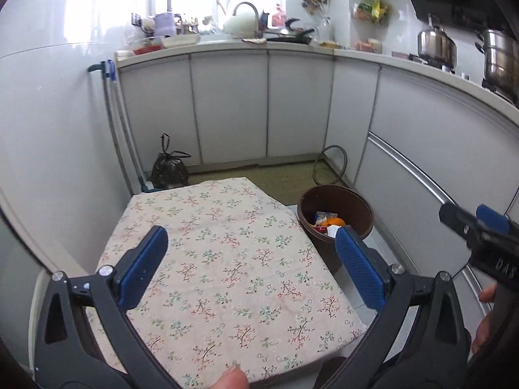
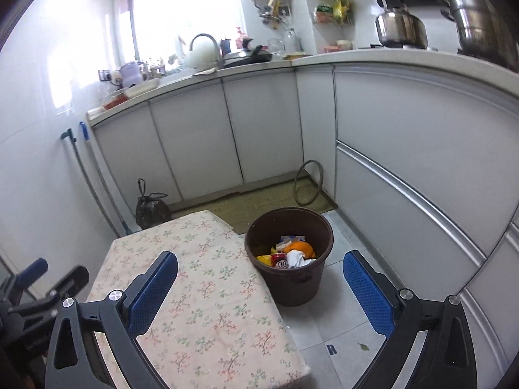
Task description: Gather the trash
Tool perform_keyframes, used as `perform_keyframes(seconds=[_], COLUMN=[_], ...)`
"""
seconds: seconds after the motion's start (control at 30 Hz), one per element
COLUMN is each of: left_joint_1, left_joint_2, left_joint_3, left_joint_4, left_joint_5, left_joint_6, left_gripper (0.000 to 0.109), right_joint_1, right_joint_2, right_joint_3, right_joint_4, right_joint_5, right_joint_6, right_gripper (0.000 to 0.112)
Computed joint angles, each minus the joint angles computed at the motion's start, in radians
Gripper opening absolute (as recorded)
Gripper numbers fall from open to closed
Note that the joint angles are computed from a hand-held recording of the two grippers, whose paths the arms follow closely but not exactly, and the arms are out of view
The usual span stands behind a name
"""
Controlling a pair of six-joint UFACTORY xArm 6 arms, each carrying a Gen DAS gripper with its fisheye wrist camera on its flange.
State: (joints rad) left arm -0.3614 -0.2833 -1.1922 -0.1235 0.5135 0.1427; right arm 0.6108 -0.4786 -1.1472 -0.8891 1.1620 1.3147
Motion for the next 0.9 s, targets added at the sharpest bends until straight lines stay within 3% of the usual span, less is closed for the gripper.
perform_keyframes(seconds=[0.13,0.27,0.4,0.57,0.9], left_joint_1=[0.031,0.046,0.061,0.069,0.081], left_joint_2=[-0.091,-0.154,-0.185,-0.209,-0.231], left_joint_3=[0.074,0.131,0.145,0.160,0.180], left_joint_4=[-0.041,-0.004,-0.002,-0.028,-0.058], left_joint_5=[-0.012,-0.041,-0.035,-0.043,-0.061], left_joint_6=[0.028,-0.001,-0.007,0.010,0.013], left_gripper=[0.103,0.103,0.103,0.103,0.103], right_joint_1=[0.150,0.277,0.364,0.408,0.409], right_joint_2=[-0.005,0.016,0.059,0.092,0.101], right_joint_3=[-0.017,-0.059,-0.121,-0.157,-0.162], right_joint_4=[-0.072,-0.134,-0.191,-0.222,-0.229], right_joint_5=[0.096,0.206,0.328,0.397,0.387], right_joint_6=[0.051,0.057,0.043,0.034,0.039], right_gripper=[0.103,0.103,0.103,0.103,0.103])
